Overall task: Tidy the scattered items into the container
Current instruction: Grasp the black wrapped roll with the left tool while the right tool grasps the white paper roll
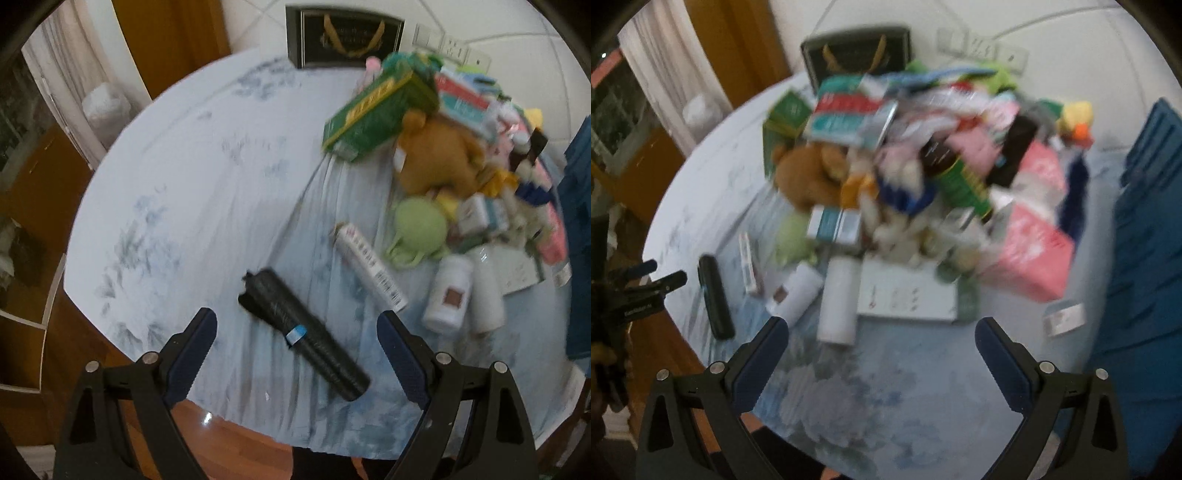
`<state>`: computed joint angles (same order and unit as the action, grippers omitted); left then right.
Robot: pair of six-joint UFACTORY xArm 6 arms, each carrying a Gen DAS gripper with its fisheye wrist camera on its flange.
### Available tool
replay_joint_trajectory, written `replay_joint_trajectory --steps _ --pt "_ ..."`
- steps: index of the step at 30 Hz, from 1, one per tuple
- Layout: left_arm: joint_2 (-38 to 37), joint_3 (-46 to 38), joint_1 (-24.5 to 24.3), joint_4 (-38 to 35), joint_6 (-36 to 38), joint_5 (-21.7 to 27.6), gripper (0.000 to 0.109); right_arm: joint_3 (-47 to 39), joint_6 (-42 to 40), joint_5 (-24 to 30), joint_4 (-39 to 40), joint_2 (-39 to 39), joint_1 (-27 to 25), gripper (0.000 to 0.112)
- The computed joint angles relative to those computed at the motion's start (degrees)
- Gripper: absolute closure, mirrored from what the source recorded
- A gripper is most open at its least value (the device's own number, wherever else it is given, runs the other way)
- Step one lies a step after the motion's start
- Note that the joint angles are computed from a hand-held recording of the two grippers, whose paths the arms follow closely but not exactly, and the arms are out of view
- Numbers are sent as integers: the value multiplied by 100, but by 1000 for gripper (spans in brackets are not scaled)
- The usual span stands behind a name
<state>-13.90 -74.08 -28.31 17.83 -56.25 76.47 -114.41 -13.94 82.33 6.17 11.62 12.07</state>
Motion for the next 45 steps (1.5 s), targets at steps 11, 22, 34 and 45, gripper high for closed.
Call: replay_joint_trajectory --steps 11,22,34,45 --pt "104 749 145 -372 229 -687 20 1497 506 -641 -88 -159 353 37" --pt "340 975 426 -427 331 -1159 33 1342 996 -762 -299 392 509 52" --pt "436 918 310 -348 736 -1631 58 1036 1196 -865 -504 680 635 68" --pt "476 484 205 -672 1036 -1413 77 1278 1089 -543 -318 262 506 68"
